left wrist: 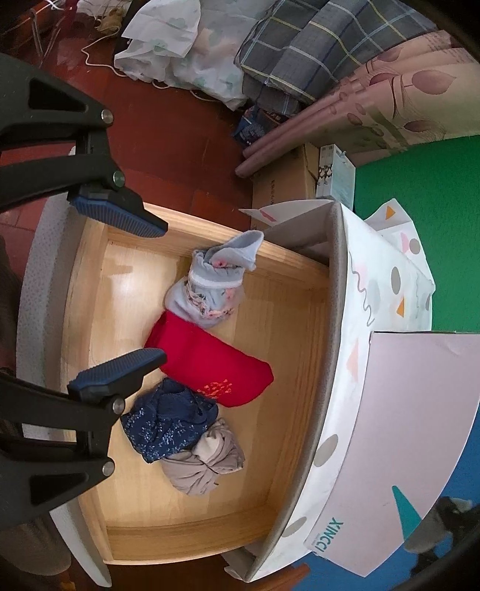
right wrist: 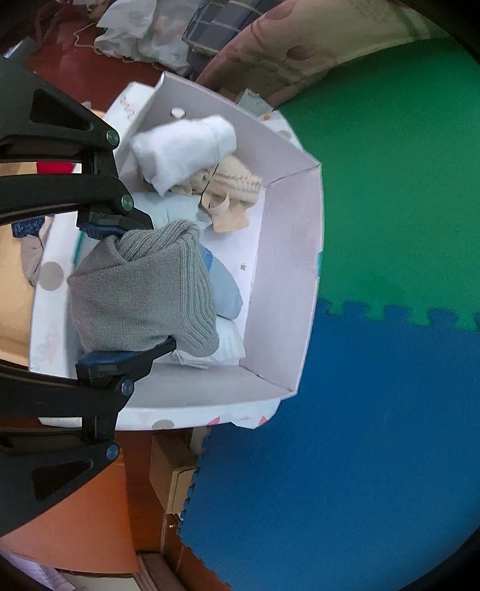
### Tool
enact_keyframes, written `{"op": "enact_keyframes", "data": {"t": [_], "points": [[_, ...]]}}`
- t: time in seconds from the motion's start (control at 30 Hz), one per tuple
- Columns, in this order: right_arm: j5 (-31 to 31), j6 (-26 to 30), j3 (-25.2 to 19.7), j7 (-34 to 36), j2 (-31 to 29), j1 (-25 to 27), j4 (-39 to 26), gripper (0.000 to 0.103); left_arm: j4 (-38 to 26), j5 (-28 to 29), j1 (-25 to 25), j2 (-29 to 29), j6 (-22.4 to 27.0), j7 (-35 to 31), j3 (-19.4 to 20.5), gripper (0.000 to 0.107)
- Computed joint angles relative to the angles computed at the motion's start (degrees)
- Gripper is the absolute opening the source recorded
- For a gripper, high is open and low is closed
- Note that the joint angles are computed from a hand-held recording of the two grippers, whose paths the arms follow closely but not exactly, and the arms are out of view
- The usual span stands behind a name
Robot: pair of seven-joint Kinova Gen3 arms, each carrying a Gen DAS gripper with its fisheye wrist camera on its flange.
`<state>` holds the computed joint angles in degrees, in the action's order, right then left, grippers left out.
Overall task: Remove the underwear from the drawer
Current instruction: 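Carry the grey knit garment with the right gripper into the white box and release, then return the right gripper to the drawer and grasp the taupe garment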
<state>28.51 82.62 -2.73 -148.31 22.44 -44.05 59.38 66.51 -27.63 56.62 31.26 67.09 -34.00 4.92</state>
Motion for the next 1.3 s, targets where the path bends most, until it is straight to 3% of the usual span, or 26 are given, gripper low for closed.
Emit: {"op": "enact_keyframes", "data": {"t": [0.3,0.53,0.7,1.03,1.3], "points": [[-3.9,-3.7,0.0,-0.3,1.7,2.9,3.3,0.05,0.5,-0.1,-0.2,-0.3,-0.5,0.4,0.0,0.064],[-2.3,-4.3,0.0,-1.4,0.9,1.3,4.7,0.057,0.7,-0.4,-0.1,-0.3,-0.3,1.3,-0.1,0.064],[-0.1,-6.9,-1.0,-4.4,-3.5,-0.4,9.3,0.062,0.2,-0.4,0.0,0.1,0.4,1.1,-0.1,0.064],[4.6,-8.8,-7.9,-8.8,-12.3,-3.6,19.6,0.062,-0.9,0.0,0.0,0.8,1.9,0.7,-0.2,0.064],[1.6,-12.4,-12.3,-6.6,-12.8,-5.1,26.7,0.052,-1.1,-0.1,0.2,0.9,2.9,1.6,-0.5,0.064]]}}
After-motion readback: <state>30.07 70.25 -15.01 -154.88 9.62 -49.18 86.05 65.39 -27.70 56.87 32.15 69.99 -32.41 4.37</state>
